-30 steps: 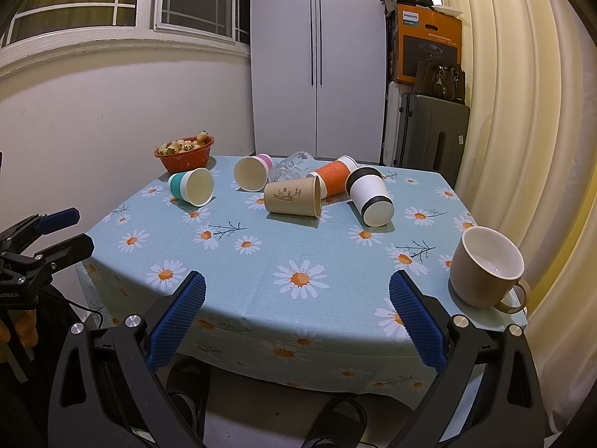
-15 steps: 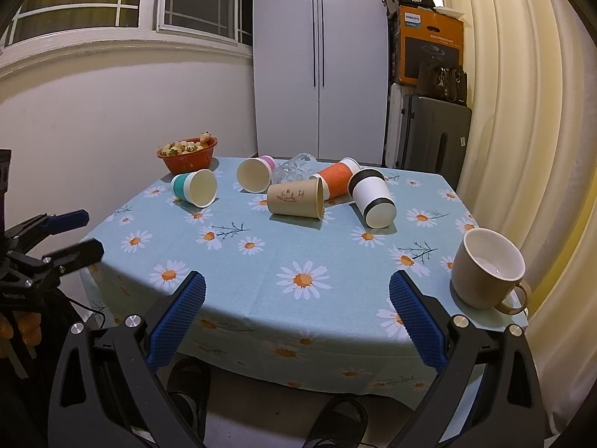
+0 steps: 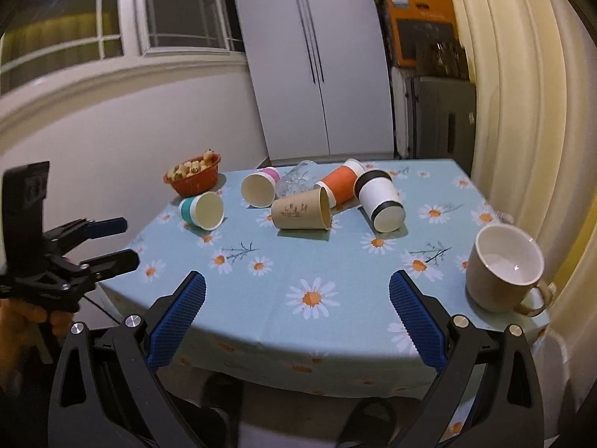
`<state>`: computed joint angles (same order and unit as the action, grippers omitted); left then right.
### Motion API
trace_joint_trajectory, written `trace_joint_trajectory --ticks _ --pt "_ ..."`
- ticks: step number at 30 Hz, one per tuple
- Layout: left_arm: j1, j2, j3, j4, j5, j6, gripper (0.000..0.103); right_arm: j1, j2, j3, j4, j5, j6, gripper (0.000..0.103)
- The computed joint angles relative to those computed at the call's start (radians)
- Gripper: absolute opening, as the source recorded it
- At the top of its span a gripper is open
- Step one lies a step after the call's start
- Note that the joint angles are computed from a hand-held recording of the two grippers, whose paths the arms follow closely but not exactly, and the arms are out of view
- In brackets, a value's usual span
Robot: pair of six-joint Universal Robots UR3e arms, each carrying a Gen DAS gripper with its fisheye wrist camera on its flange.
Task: Flip cup upright
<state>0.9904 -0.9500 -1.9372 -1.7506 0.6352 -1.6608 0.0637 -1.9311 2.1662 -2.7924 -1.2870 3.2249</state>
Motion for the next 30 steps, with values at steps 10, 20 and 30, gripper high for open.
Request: trace_joint_trajectory --ticks 10,20,30 --pt "-0.524 -0.535 0.316 0.547 0.274 -0.283 0.096 -0.184 0.119 -0.205 0.24 0.277 -0.118 0.098" --pt "-0.758 -0.98 0.82 0.454 0.484 -0.257 0.096 -0.184 0.322 -0.404 0.407 0.339 -0.264 0.098" --pt "-0.876 -1.335 1.32 0.281 0.634 -0.183 0.086 -0.224 0.405 -0.474 0.493 0.409 -0.304 0.098"
